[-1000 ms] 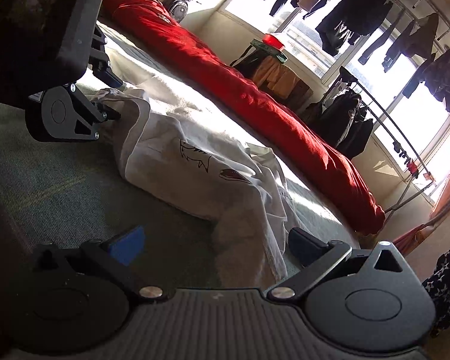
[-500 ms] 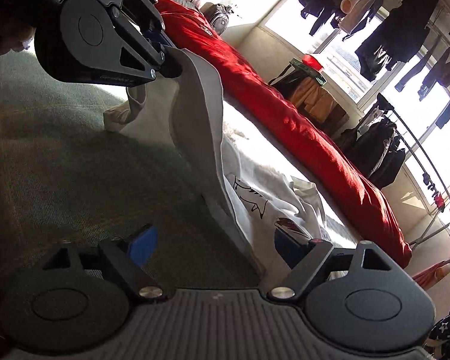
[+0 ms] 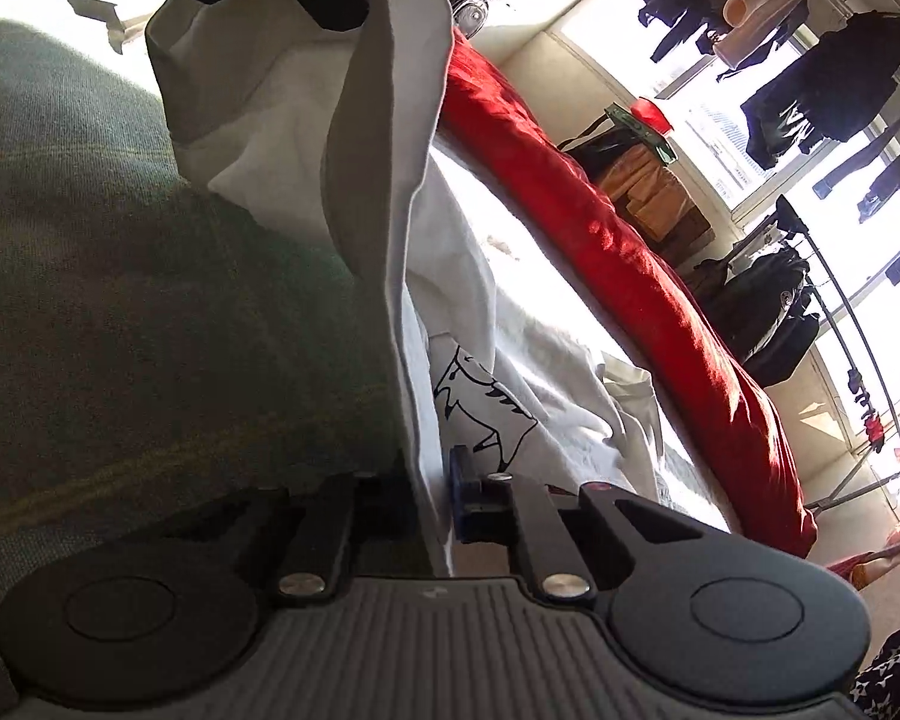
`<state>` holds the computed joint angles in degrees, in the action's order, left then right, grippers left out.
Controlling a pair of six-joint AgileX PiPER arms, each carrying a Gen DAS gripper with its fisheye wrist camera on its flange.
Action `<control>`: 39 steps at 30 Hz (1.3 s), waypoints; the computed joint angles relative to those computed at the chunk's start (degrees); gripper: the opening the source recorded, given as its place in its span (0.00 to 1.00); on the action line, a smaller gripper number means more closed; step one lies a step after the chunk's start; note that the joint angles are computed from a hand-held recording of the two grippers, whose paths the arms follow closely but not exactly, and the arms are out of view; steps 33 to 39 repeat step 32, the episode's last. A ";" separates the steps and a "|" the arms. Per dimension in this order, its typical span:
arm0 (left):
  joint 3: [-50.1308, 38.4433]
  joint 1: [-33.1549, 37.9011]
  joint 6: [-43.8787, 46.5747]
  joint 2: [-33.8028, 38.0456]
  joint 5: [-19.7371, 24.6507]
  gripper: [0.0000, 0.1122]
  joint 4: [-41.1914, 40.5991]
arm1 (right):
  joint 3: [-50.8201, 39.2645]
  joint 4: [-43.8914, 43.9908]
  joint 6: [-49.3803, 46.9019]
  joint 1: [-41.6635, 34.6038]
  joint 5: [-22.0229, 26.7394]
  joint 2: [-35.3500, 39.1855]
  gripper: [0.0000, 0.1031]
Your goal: Fold clothes
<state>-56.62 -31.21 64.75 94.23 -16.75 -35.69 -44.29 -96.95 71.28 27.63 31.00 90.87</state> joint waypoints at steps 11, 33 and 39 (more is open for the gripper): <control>9.02 0.97 7.44 -12.86 2.89 0.05 0.01 | 0.87 32.38 -34.29 2.07 -2.56 -19.76 0.10; 20.53 0.34 7.42 -8.15 1.10 0.36 7.87 | 7.08 50.86 -38.00 7.98 3.05 -25.17 0.50; 20.53 0.34 7.42 -8.15 1.10 0.36 7.87 | 7.08 50.86 -38.00 7.98 3.05 -25.17 0.50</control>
